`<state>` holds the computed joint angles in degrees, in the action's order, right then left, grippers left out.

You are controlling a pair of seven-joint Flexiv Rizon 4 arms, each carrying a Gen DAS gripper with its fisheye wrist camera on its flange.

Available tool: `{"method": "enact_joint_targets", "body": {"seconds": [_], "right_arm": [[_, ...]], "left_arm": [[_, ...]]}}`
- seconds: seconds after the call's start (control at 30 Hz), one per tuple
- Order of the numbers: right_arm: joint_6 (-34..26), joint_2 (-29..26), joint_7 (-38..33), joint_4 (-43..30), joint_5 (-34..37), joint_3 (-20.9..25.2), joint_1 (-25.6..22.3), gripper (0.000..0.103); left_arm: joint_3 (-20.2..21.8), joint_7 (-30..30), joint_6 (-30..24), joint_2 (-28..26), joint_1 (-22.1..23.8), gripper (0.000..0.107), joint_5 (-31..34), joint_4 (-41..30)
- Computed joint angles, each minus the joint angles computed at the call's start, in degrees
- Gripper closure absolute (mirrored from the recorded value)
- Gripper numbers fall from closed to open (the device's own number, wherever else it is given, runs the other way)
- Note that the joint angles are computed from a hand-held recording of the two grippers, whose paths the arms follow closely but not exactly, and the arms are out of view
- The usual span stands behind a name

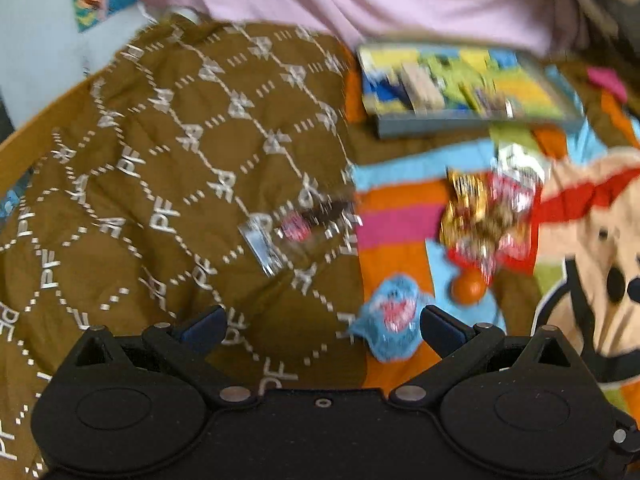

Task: Organize snacks
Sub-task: 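Move both tools back over the remaining snacks on the blanket, then lower left tool onto blue candy pouch while right tool approaches tangerine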

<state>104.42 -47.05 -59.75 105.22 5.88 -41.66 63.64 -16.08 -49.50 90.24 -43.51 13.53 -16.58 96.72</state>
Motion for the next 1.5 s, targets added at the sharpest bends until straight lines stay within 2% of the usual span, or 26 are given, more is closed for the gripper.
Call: {"method": "enact_joint_targets", "body": {"seconds": [0.37,0.5,0.6,0.67,0.83,0.97,1.1,1.27,1.37,1.5], "right_arm": [[-7.15,1.87,3.66,-0.03,-6.76,2.65,-2.68,0.0],[-9.15,3.41,4.96,-0.13,-10.81,5.52,-5.6,0.0],[-10.45,5.05,3.57,-0.64,-15.36,8.89,-9.34,0.0],[-10.41,5.37,2.95,-0.78,-18.09,9.14,-10.5,0.0],[-10.78,5.9,0.01,-2.29,-23.52,13.51,-16.19,0.0],[-9.47,4.2,-0.86,-3.77,-25.0,13.78,-17.96,0.0],[-4.84,0.14,-0.73,-6.27,-21.64,11.62,-17.56,0.0],[-3.88,-2.57,-3.35,-10.27,-18.34,14.4,-20.19,0.0],[-6.03,-3.1,-3.58,-12.76,-17.87,17.79,-23.0,0.0],[-9.02,-3.69,-3.05,-17.13,-19.34,27.2,-30.47,0.002]], "left_arm": [[10.6,-2.4,-13.6,-1.59,-7.84,0.005,0.25,-6.89],[11.87,-2.71,-17.2,-2.3,-8.65,0.005,0.93,-8.88],[12.64,-1.71,-22.48,-3.05,-8.97,0.005,1.9,-11.43],[12.81,-1.14,-24.31,-3.56,-9.05,0.005,2.23,-12.62],[13.23,-0.81,-23.9,-5.17,-9.68,0.005,2.98,-14.58],[13.55,0.29,-24.85,-6.47,-10.19,0.005,3.96,-16.78],[13.77,1.88,-27.09,-8.37,-10.42,0.005,4.88,-20.0],[14.71,3.97,-27.6,-11.36,-11.05,0.005,6.78,-24.45],[15.13,6.42,-27.54,-12.49,-11.51,0.005,8.57,-26.03],[13.71,10.67,-25.1,-12.87,-11.01,0.005,9.19,-25.56]]}}
